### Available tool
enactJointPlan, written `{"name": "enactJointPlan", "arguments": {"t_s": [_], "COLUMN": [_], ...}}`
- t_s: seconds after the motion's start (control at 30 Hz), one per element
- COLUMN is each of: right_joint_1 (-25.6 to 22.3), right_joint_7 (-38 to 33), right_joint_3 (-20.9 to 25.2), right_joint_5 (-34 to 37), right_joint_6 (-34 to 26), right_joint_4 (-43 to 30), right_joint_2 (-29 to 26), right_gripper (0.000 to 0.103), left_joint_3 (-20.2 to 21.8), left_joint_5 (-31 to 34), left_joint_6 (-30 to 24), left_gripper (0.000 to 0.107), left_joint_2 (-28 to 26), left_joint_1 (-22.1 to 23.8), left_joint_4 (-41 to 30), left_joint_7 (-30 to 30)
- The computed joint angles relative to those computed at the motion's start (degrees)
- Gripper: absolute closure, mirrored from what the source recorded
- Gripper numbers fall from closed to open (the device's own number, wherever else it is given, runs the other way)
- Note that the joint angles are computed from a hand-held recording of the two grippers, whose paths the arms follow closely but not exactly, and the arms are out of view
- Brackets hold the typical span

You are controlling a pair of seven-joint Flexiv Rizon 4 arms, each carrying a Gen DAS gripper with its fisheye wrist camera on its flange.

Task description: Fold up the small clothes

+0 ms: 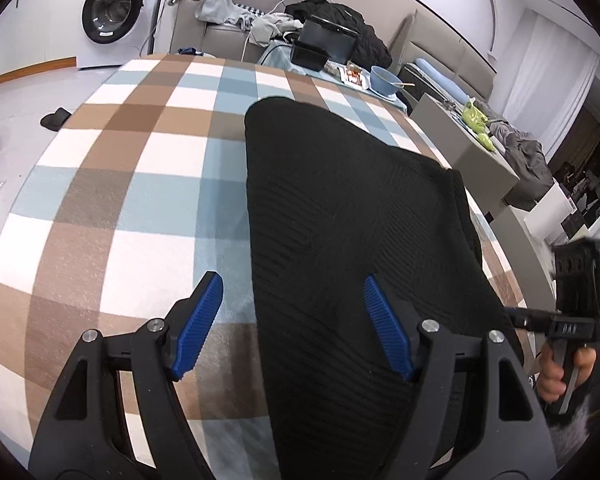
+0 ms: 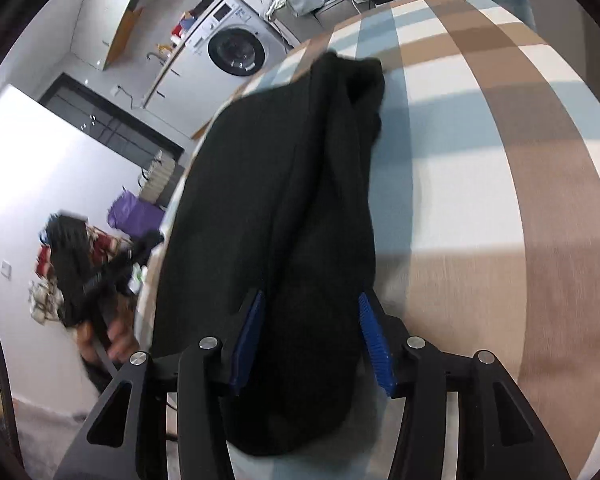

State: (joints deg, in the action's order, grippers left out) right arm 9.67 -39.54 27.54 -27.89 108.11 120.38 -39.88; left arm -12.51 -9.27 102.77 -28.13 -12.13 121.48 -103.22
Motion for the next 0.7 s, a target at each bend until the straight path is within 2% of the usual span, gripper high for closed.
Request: {"name": "enactJointPlan", "arguments": {"t_s": [0.1, 0.17, 0.27, 0.37, 0.43, 0.5, 0.57, 0.6, 0.63, 0.67, 0.7], "right_joint_1": [3.0, 2.2, 5.2, 8.8, 8.5, 7.5, 9.4, 9.4, 8.4, 9.1, 11.3], "right_joint_7": [-0.4, 0.7, 1.3, -0.2, -1.4, -0.8, 0.0, 1.5, 3.4, 2.5, 1.7], "right_joint_3": [-2.5, -1.7, -4.8, -7.7, -7.0, -6.0, -6.5, -5.9, -4.8, -4.8, -6.6], "right_joint_5": [2.2, 1.9, 3.7, 5.5, 3.7, 0.6, 0.9, 0.6, -1.5, 0.1, 1.6], "right_joint_6": [2.8, 4.3, 5.0, 7.2, 9.6, 8.8, 6.2, 3.8, 1.7, 1.4, 2.2], "right_joint_4": [2.2, 2.9, 4.0, 5.5, 5.8, 4.3, 2.5, 0.9, -0.9, -1.5, -2.0], "right_joint_2": [1.2, 0.7, 3.1, 6.2, 6.2, 4.8, 3.4, 2.1, 0.8, 0.9, 1.8], "right_gripper": [0.052, 0.052, 0.052, 0.052, 0.052, 0.053, 0.071, 0.086, 0.093, 0.094, 0.095], "left_joint_3": [-1.2, 0.7, 1.2, -0.7, -0.5, 0.2, -0.6, 0.1, 0.9, 1.2, 1.1], "left_joint_5": [0.5, 0.2, 0.4, 1.3, 1.6, 1.4, 1.9, 1.8, 1.7, 1.7, 1.7], "left_joint_6": [0.5, 0.5, 1.3, 2.6, 2.2, 2.0, 2.5, 2.6, 2.8, 3.3, 3.7], "left_gripper": [0.036, 0.036, 0.036, 0.035, 0.035, 0.035, 0.035, 0.035, 0.035, 0.035, 0.035], "left_joint_2": [0.1, 0.5, 1.5, 2.1, 2.2, 2.4, 2.5, 2.8, 3.1, 3.5, 4.1], "left_joint_1": [0.7, -1.4, -2.1, -0.4, -0.6, -1.3, -0.6, -1.1, -1.8, -1.9, -1.7], "left_joint_4": [0.6, 0.9, 2.1, 3.4, 3.4, 3.5, 3.6, 3.7, 3.8, 4.1, 4.6], "left_joint_7": [-0.2, -0.3, -0.6, -1.3, -1.3, -1.4, -1.4, -1.5, -1.5, -1.6, -1.9]}}
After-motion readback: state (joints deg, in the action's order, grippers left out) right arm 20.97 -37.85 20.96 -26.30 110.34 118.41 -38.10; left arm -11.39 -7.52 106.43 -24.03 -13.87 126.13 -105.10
